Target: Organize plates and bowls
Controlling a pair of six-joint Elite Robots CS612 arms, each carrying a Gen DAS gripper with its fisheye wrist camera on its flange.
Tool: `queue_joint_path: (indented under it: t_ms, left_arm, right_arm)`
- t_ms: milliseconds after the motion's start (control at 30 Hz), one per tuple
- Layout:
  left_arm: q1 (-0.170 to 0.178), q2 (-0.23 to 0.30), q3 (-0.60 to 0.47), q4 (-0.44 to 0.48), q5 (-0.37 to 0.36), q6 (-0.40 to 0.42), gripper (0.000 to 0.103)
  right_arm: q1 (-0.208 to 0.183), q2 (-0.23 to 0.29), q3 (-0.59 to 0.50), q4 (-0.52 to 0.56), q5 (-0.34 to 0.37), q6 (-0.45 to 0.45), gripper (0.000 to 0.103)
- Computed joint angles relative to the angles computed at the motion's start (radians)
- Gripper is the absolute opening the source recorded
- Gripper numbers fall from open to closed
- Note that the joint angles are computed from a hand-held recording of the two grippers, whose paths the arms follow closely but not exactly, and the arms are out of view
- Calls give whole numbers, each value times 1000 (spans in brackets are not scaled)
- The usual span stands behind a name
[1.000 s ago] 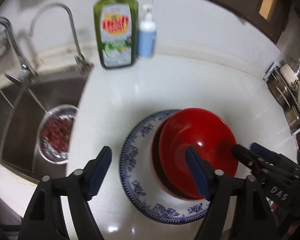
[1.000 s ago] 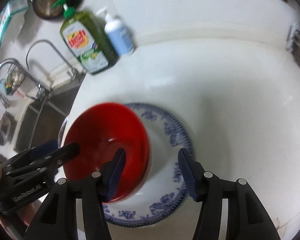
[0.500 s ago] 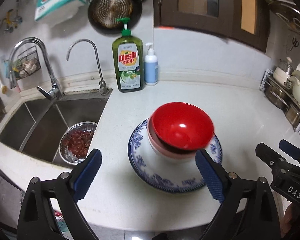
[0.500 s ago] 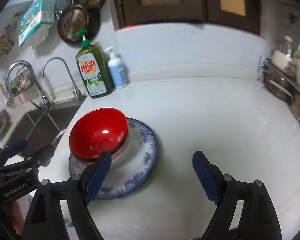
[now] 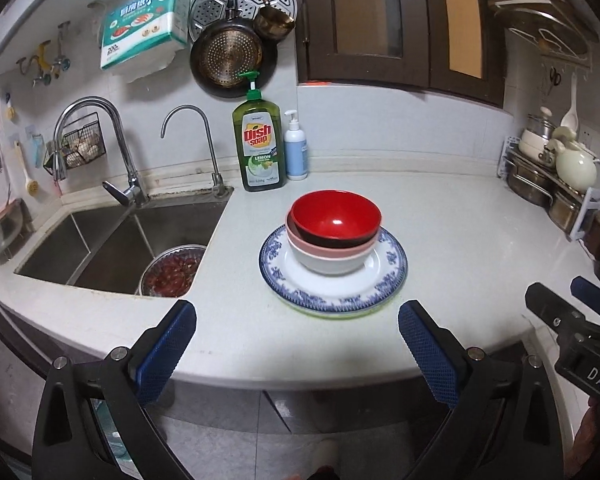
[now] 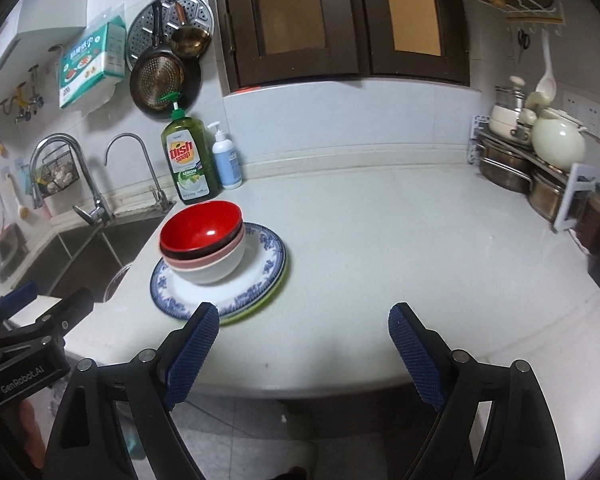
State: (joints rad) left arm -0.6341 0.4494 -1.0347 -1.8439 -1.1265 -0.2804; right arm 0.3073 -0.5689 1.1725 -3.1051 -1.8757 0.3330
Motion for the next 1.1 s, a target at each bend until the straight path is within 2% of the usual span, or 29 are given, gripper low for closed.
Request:
queue_joint_path:
  t_ms: [133, 433, 700, 867, 1100]
  left_arm:
    - [-6, 24, -60, 33, -10, -1, 103]
    - [-18, 73, -167, 30, -5, 54, 103]
    - [-27, 95, -226, 33, -4, 97, 103]
    - [-30, 108, -257, 41, -5, 100, 103]
    - [-33, 119, -283, 47, -10, 93, 103]
  right_arm:
    - [13, -32, 64, -58, -35, 3, 87]
    - [51, -70, 139, -126, -150, -47, 87]
    - [72, -97, 185, -154, -186, -5, 87]
    - [82, -106, 203, -169, -209, 6, 87]
    - [88, -118, 223, -186, -207, -1, 87]
